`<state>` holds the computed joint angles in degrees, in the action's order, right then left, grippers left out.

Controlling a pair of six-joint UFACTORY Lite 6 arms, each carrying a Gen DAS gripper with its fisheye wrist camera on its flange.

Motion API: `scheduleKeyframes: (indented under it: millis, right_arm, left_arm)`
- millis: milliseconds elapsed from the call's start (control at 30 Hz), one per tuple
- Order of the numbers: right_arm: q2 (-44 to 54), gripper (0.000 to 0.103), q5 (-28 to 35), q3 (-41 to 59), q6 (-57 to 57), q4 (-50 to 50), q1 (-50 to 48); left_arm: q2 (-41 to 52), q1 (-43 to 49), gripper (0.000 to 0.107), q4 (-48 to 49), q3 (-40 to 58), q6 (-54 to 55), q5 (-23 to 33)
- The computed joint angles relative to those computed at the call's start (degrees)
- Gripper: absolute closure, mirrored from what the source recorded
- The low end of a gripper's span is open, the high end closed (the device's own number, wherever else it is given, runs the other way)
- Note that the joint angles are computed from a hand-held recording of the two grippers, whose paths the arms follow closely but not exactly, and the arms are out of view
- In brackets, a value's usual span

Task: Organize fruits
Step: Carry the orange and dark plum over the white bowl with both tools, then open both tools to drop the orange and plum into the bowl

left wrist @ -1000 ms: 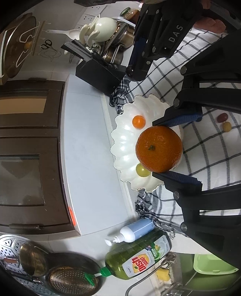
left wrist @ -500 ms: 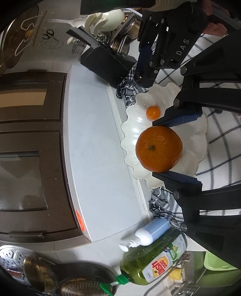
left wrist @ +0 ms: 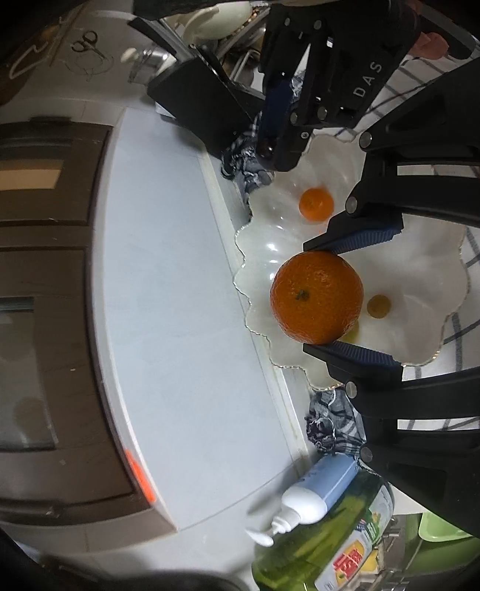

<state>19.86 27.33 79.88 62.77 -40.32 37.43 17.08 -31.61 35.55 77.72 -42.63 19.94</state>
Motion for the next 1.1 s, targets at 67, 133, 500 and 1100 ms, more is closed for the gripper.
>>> scheduleKeyframes:
  millis: [67, 133, 500, 1100]
  right_arm:
    - [2.7, 0.073, -0.3, 2.6, -4.0, 3.4, -1.2]
    - [5.5, 0.073, -0.6, 5.2, -8.3, 7.3, -2.4]
    - [16.5, 0.073, -0.5, 13.9, -21.5, 18.8, -7.1]
    - [21.7, 0.058, 2.3, 18.8, -25.1, 21.9, -9.0]
  left_arm:
    - [3.3, 0.6, 0.061, -2.5, 3.0, 2.9, 0.3]
    - [6.3, 1.1, 0.061, -4.7, 5.7, 5.1, 0.8]
    - [21.2, 3.1, 0.061, -14.8, 22.2, 16.1, 6.2]
    - [30.5, 2.9, 0.039, -11.5, 33.3, 14.4, 12.8]
